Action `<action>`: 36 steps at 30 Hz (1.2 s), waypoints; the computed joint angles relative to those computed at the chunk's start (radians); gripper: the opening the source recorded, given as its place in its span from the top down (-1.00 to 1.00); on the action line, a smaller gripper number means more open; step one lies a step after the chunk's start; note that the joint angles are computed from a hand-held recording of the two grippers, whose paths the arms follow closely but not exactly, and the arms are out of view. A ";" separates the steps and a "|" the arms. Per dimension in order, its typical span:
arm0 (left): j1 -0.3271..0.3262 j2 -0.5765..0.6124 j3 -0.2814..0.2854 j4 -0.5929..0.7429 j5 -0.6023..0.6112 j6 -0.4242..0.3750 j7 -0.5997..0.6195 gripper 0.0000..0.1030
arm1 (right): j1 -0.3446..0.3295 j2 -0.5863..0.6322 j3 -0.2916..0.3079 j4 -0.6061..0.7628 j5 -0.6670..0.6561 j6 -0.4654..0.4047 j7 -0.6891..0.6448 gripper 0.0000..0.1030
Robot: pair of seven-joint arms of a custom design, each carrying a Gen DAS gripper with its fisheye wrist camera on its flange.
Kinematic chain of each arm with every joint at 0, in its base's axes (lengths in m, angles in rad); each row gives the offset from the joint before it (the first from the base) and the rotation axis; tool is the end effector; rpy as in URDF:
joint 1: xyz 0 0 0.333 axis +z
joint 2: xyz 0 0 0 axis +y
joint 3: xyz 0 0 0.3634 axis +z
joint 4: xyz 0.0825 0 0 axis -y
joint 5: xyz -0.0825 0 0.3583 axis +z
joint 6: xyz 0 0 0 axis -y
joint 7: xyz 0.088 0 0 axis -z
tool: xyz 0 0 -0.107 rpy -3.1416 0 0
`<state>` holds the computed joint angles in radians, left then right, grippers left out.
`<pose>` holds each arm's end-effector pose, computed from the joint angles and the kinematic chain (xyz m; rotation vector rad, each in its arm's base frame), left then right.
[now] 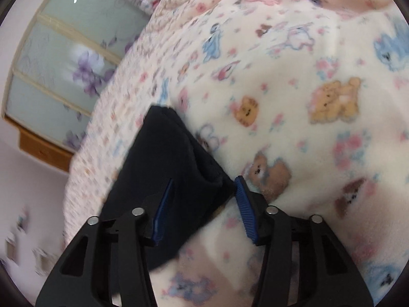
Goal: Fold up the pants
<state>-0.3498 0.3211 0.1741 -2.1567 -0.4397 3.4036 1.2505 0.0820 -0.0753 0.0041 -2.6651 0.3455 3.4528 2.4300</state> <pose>0.6058 -0.0693 0.4250 -2.2000 1.1751 -1.0915 0.4474 -0.0010 0.4334 -0.4818 2.2553 -0.2716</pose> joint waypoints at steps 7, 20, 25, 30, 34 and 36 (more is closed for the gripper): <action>0.014 -0.001 -0.013 -0.002 0.007 0.003 -0.005 -0.97 | 0.024 -0.008 0.021 -0.085 0.046 0.199 -0.001 0.66; 0.093 -0.009 -0.092 -0.016 0.044 0.026 -0.032 -0.97 | 0.164 0.068 0.112 0.240 0.256 0.279 -0.359 0.68; 0.093 -0.010 -0.093 -0.018 0.044 0.027 -0.033 -0.97 | 0.255 0.233 0.123 0.512 0.075 0.202 -0.386 0.68; 0.112 -0.013 -0.113 -0.022 0.054 0.035 -0.040 -0.97 | 0.299 0.497 0.157 0.851 -0.187 -0.021 -0.328 0.68; 0.135 -0.015 -0.135 -0.027 0.068 0.042 -0.049 -0.97 | 0.441 0.648 0.034 1.041 -0.198 -0.289 -0.289 0.68; 0.164 -0.017 -0.162 -0.032 0.088 0.050 -0.063 -0.97 | 0.493 0.676 -0.028 1.062 -0.232 -0.322 -0.257 0.66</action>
